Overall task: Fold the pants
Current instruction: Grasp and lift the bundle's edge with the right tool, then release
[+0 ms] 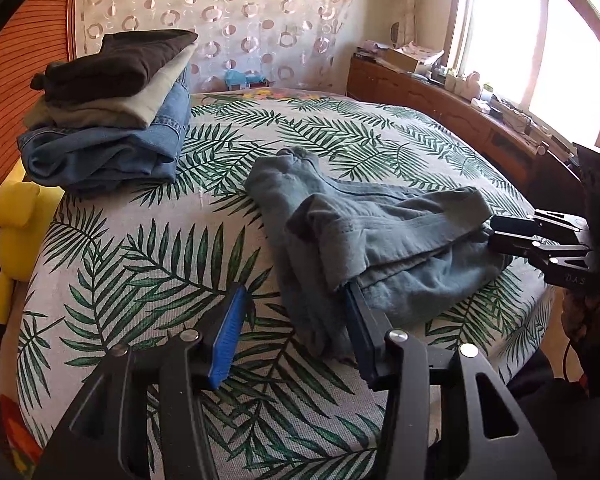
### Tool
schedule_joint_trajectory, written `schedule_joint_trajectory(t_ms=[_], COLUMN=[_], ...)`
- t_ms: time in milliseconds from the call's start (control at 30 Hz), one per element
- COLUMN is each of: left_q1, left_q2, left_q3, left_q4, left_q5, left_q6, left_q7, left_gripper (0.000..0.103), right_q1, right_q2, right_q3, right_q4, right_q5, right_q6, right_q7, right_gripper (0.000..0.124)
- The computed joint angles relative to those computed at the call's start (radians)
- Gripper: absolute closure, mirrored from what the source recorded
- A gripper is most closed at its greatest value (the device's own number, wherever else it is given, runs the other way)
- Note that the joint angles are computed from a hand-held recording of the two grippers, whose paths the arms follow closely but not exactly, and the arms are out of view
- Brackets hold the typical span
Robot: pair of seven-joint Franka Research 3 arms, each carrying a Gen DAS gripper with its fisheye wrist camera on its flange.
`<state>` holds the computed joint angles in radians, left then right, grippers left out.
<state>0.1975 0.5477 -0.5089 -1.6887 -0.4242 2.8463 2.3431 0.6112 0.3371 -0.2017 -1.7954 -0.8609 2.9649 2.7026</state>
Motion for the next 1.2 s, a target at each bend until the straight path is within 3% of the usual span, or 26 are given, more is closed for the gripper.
schedule_joint_trajectory(t_ms=[167,367,600,800,900,967,1000,1033,1200], left_q1=[-0.052,-0.080,-0.102,-0.160,-0.145,-0.127,-0.122,-0.114,-0.092], left_q2=[0.033,0.063,0.119,0.202,0.202,0.196,0.190,0.183,0.164], left_q3=[0.055,0.076,0.077,0.121,0.095,0.072,0.066,0.056,0.030], left_q4=[0.064,0.120,0.224,0.391,0.390,0.375,0.364,0.349,0.308], left_q5=[0.069,0.119,0.163,0.215,0.202,0.188,0.184,0.176,0.151], left_q6=[-0.040,-0.051,-0.070,-0.130,-0.111,-0.102,-0.096,-0.085,-0.060], left_q7=[-0.057,-0.100,-0.131,-0.206,-0.202,-0.182,-0.176,-0.165,-0.128], left_gripper=[0.053,0.053,0.053,0.053,0.053,0.045,0.031,0.023,0.020], right_q1=[-0.041,-0.019,-0.012,-0.003,-0.010,-0.024,-0.028,-0.031,-0.062], right_q2=[0.066,0.133,0.190,0.245,0.265,0.283,0.289,0.297,0.323], right_q3=[0.055,0.037,0.012,-0.019,-0.024,-0.017,-0.016,-0.016,-0.001], right_q4=[0.081,0.178,0.270,0.370,0.407,0.435,0.441,0.452,0.483], right_q5=[0.131,0.221,0.301,0.341,0.357,0.383,0.392,0.403,0.467], right_q6=[-0.049,-0.100,-0.143,-0.180,-0.186,-0.194,-0.194,-0.201,-0.204], right_q7=[-0.173,-0.296,-0.385,-0.403,-0.402,-0.412,-0.414,-0.416,-0.430], right_gripper=[0.083,0.080,0.080,0.080,0.080,0.080,0.080,0.080,0.080])
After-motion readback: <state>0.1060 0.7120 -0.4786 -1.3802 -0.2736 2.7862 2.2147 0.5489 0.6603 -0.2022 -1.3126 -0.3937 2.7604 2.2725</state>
